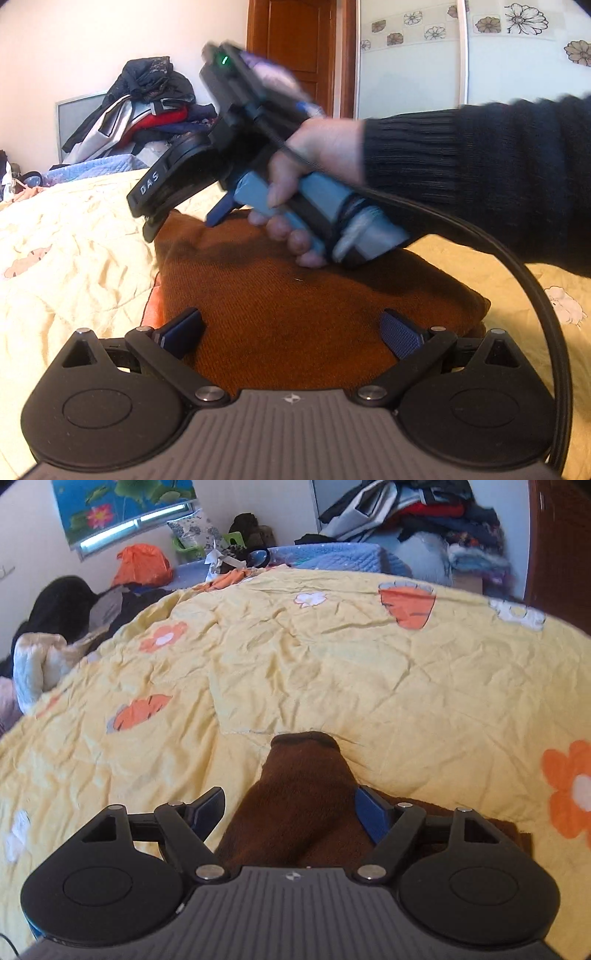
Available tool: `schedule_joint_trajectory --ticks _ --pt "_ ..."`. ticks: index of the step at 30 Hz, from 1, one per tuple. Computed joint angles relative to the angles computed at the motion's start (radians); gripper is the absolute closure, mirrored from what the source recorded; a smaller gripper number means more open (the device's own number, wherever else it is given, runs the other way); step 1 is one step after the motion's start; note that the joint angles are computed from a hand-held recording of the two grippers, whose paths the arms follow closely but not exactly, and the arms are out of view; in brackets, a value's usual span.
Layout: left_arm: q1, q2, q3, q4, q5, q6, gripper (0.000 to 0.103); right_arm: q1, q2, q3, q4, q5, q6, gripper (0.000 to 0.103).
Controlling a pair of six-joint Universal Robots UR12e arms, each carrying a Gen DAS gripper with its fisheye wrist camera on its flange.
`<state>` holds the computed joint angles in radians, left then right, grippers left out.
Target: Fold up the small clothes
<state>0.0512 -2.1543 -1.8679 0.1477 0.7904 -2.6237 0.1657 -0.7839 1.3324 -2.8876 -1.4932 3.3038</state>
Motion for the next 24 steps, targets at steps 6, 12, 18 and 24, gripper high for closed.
schedule_joint_trajectory --ticks 6,12,18,24 --pt "0.001 -0.002 0.001 -0.001 -0.007 -0.008 0.0 -0.025 -0.088 0.153 -0.158 0.06 0.113 0.001" --pt "0.009 -0.001 -0.01 0.041 0.0 -0.021 0.0 -0.049 -0.118 0.222 -0.134 0.089 0.144 0.004" --pt "0.074 0.04 -0.06 0.039 -0.009 -0.084 0.0 -0.103 -0.245 0.454 -0.406 0.231 0.388 0.002" --pt "0.086 0.075 -0.127 0.079 0.046 0.046 0.001 -0.106 -0.322 0.596 -0.411 0.226 0.422 0.011"
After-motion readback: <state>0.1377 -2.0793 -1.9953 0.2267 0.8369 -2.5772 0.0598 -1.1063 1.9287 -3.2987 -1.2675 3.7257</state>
